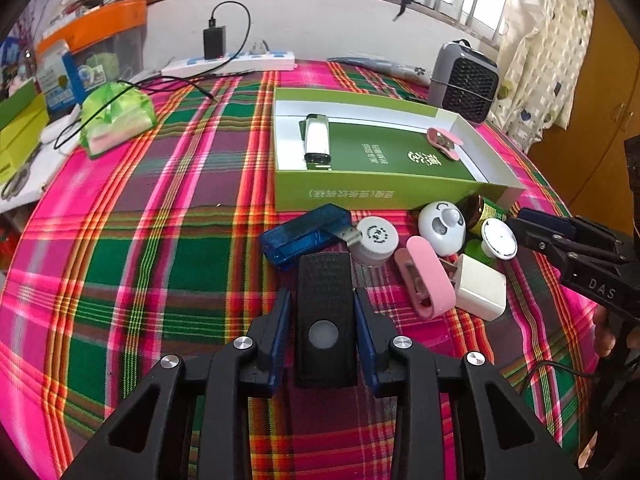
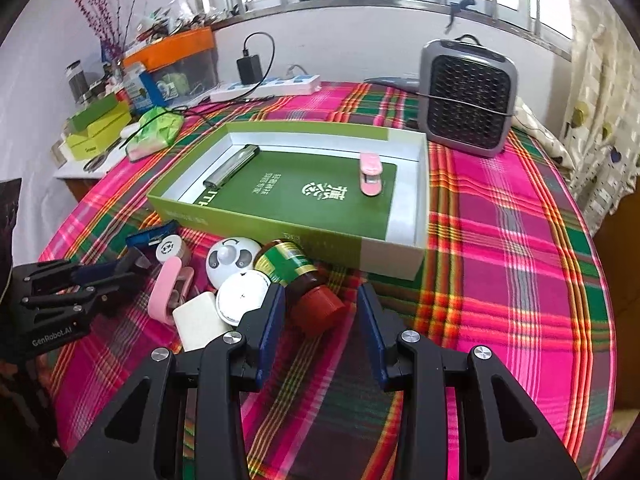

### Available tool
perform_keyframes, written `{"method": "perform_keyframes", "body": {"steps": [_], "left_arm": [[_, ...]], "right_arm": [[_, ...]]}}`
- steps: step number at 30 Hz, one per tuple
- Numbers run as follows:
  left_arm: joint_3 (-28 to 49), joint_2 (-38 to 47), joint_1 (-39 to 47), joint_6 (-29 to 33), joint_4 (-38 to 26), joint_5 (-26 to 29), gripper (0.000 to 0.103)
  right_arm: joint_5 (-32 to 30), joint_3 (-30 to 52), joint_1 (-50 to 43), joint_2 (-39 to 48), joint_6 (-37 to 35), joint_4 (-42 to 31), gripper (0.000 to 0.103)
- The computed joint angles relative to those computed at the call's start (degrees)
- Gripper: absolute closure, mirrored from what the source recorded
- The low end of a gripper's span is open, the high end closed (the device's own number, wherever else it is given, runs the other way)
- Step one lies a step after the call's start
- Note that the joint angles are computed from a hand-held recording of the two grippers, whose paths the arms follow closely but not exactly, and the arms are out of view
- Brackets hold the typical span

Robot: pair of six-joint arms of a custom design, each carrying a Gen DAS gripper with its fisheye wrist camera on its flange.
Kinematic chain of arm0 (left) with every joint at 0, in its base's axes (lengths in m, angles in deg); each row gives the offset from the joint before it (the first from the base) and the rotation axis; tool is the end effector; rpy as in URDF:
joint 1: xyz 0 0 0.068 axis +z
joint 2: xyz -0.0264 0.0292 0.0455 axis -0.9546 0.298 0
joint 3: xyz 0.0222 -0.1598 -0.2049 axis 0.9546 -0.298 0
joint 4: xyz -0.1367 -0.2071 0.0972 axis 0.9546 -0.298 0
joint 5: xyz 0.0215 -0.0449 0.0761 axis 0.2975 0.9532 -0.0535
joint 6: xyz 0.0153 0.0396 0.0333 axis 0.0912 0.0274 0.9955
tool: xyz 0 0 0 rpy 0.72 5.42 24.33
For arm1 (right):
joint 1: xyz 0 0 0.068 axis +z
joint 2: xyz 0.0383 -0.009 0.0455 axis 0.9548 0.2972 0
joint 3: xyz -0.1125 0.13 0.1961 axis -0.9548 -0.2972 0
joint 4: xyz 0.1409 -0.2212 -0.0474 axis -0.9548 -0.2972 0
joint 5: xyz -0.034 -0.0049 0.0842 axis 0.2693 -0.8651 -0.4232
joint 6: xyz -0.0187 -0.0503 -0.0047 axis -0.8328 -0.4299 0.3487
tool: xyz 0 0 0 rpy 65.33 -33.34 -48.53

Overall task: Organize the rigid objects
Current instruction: 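Move the right tool to the brown jar with the red cap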

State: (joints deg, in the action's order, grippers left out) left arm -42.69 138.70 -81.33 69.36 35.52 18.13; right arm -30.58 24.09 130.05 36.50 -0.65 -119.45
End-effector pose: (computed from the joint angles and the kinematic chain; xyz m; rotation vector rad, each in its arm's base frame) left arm 0.2802 -0.0566 0.1692 0.7866 2.4099 -0.4277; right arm 0.1729 0.2303 0.1699 0.2619 2.3847 0.0211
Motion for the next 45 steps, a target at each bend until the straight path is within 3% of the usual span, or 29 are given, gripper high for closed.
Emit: {"method": "perform_keyframes", "body": {"steps": [16,25,45], "left_arm": [[0.3,0.4,0.3,-0.1,0.0,0.4,0.073],[0.3,0.5,0.6,0.0,-0.1,0.9,0.073],[-0.1,0.1,-0.1,-0.4,0.6,-0.1,0.073]], "right_arm": [[-7.2,0.2,-5.5,0.6,-17.1,6.0,0.054],[-13.7,-2.3,-4.3,-0.5,-17.3,9.4,0.054],[-12.8,0.6,-6.4,4.2,-18.3,11.2,0.054]]}}
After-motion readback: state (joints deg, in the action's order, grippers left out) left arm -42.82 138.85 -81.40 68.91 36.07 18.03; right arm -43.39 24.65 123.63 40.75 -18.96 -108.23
